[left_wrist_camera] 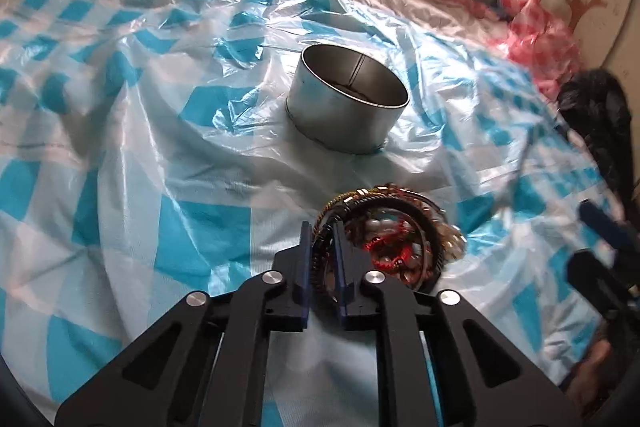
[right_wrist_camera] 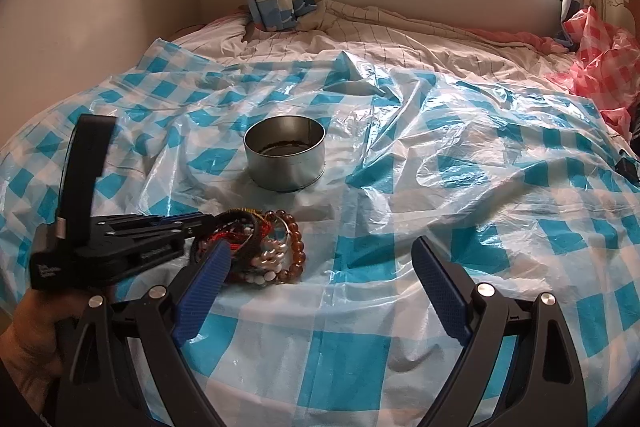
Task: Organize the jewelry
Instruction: 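Reach the left gripper into the jewelry dish and grasp the black bracelet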
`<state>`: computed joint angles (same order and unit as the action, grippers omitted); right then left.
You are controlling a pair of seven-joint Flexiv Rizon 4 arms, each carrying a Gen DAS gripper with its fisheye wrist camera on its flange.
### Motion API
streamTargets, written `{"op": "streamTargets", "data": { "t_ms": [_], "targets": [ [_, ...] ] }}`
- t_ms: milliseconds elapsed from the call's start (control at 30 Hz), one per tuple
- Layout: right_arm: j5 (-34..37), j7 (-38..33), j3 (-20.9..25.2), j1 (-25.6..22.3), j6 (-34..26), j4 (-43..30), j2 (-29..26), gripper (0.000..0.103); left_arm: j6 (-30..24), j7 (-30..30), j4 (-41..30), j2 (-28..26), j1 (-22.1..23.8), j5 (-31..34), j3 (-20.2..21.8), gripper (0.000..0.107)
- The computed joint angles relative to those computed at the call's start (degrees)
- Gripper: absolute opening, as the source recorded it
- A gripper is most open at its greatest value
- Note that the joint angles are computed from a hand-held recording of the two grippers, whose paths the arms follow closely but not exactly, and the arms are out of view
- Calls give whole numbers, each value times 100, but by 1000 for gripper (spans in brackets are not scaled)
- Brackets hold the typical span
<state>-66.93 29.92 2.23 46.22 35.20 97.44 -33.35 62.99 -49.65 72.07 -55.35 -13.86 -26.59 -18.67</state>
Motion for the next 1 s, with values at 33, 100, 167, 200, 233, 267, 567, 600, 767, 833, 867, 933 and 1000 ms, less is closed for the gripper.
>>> {"op": "streamTargets", "data": {
  "t_ms": [33,100,167,200,233,267,567,600,767,833,867,933,1000],
  "targets": [
    [0,0,0,0,0,0,0,88,46,59,122,46,97,-94,-129,0],
    [4,-25,-3,7,-13,-33,-23,88,244,227,438,190,314,-315,-391,0],
    [20,-42,-2,9,-16,-43,-29,88,435,367,636,275,419,-441,-523,0],
    [33,-59,0,13,-25,-51,-31,88,472,393,636,285,400,-434,-499,0],
    [38,-77,0,21,-37,-60,-35,88,458,365,564,260,323,-379,-403,0],
    [44,-106,-1,29,-53,-72,-39,88,385,349,490,234,282,-347,-357,0],
    [24,-129,-13,31,-12,-61,-39,88,-153,23,-366,-180,-257,229,240,16],
    [16,-127,-14,25,7,-57,-40,88,-171,3,-355,-170,-269,282,279,14],
    [10,-124,-16,-3,77,-32,-33,88,72,269,253,130,133,-34,-203,7],
    [16,-135,-16,-3,80,-36,-36,88,252,436,540,269,320,-244,-425,7],
    [25,-147,-12,-12,104,-38,-41,88,343,535,746,368,483,-420,-604,7],
    [20,-155,-16,-53,226,-38,-63,88,510,691,1025,509,658,-645,-771,7],
    [48,-235,-25,-124,420,-69,-118,88,737,755,1292,650,794,-830,-839,7]
  ]
}}
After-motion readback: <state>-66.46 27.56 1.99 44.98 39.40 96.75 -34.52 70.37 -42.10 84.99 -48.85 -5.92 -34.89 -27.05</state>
